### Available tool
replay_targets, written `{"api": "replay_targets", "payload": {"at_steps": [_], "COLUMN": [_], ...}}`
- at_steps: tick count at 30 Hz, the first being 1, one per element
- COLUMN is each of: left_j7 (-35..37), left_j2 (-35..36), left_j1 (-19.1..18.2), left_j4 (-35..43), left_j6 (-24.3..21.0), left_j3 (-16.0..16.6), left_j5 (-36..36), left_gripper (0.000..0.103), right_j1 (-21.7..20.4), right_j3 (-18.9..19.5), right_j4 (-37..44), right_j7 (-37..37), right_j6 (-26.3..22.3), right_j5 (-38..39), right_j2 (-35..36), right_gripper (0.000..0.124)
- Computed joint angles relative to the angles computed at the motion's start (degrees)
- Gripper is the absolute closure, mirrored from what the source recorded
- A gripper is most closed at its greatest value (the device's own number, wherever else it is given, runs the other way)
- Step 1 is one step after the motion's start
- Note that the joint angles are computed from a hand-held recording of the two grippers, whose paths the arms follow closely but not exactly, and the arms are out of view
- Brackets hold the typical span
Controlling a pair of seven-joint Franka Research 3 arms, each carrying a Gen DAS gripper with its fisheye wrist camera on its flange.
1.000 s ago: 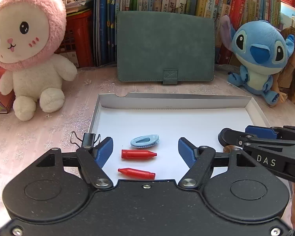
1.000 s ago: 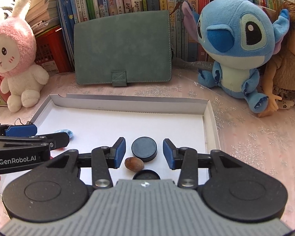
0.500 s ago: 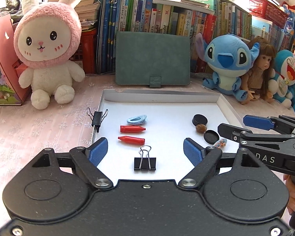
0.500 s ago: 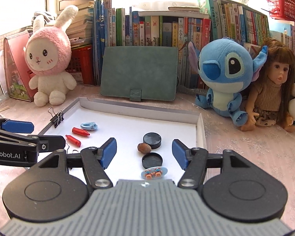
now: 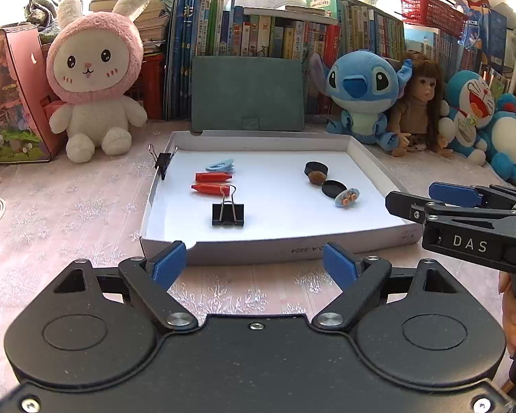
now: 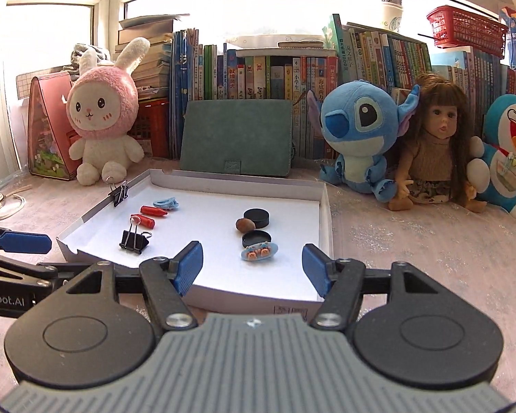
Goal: Organize rigid objects
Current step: 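Withdraw both open tools from the tray toward the remaining black pucks, then lower both open tools toward the remaining black pucks on the table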
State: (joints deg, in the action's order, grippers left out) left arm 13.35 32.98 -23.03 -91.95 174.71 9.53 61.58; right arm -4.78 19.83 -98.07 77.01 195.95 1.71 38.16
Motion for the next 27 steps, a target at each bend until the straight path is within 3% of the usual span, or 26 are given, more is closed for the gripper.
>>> {"api": "replay_targets", "payload": {"at_steps": [3, 7, 18, 23, 25, 27], "left_j7": [-6.65, -15.01, -24.1, -26.66, -27.72, -27.16], "left_j2": [-0.95, -2.06, -4.22, -5.41, -5.85, -6.06], "left_j1": [-3.94, -6.19, -3.34, -1.08, 0.04, 1.39], "left_j4": [-1.99, -3.61, -6.61, -8.43, -9.15, -9.59], "left_j6": [0.73, -0.38, -3.1, -4.22, -3.91, -3.24], "left_j3": [4.06, 5.43, 0.28, -2.77, -4.06, -5.48], "left_j5": [6.27, 15.31, 27.24, 30.87, 32.65, 33.39], "left_gripper": [0.017, 0.016, 0.016, 0.017, 0.021, 0.036], "right_j1": [0.89, 3.47, 8.47, 8.71, 9.47, 10.75], "right_j3": [-1.3, -4.35, -9.35, -9.93, -10.78, -12.02], "right_j4": [-3.15, -6.6, -13.84, -16.07, -16.64, -17.09], "right_j7": [0.2, 0.67, 1.14, 1.96, 1.99, 1.47], "right_j6": [2.48, 4.84, 9.25, 11.2, 11.73, 12.15], "right_j5": [0.28, 0.47, 0.76, 0.5, 1.23, 2.62], "right_j2": [-1.28, -2.73, -5.56, -6.42, -6.7, -6.91], "right_gripper": [0.047, 0.047, 0.045, 0.043, 0.043, 0.043]}}
